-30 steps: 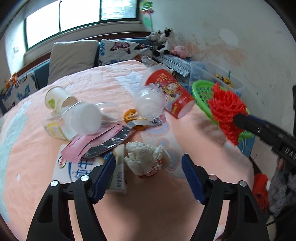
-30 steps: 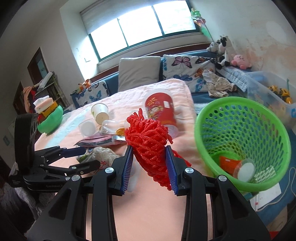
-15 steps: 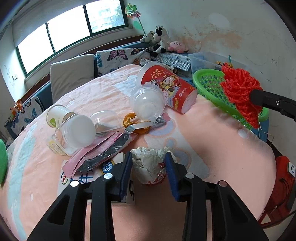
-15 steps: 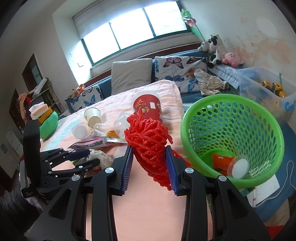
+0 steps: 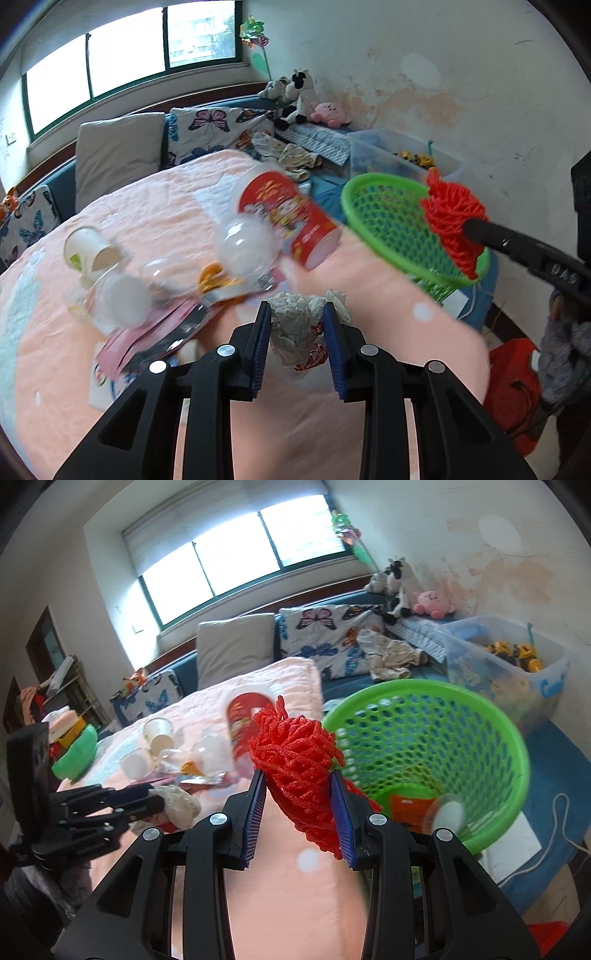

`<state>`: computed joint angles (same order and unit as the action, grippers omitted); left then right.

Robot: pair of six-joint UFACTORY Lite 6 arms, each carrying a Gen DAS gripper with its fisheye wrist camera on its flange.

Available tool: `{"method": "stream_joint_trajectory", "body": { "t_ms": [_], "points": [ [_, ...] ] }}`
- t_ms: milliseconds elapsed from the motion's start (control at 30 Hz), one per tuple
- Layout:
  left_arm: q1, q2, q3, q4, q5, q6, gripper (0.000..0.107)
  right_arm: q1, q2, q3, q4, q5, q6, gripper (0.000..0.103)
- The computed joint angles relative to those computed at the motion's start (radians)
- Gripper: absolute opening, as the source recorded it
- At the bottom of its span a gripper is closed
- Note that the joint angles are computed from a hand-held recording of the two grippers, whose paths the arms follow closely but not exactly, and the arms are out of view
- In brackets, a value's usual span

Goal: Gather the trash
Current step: 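Grasp the white crumpled wrapper with the left gripper while the right gripper carries the red net, then drop the red net and white wrapper into the green basket with both grippers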

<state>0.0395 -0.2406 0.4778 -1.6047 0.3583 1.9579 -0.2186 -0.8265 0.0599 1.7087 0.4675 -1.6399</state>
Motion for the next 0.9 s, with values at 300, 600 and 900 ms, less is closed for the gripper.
{"method": "stream_joint_trajectory", "body": {
  "t_ms": [300,600,900],
  "points": [
    [-0.223,0.131,0.188,0.034,-0.074,-0.192,0.028,-0.248,0.325,0.118,0.155,0.094,-0.345,0.039],
    [-0.374,0.358,0.435,0.140,-0.127,-0.388,0.028,-0.317,0.587,0.206,0.340,0.145,-0.597,0.056],
    [-0.444,0.573,0.628,0.269,-0.133,-0.585,0.030,-0.430,0.559,0.162,0.275,0.196,-0.590,0.061]
  ]
}}
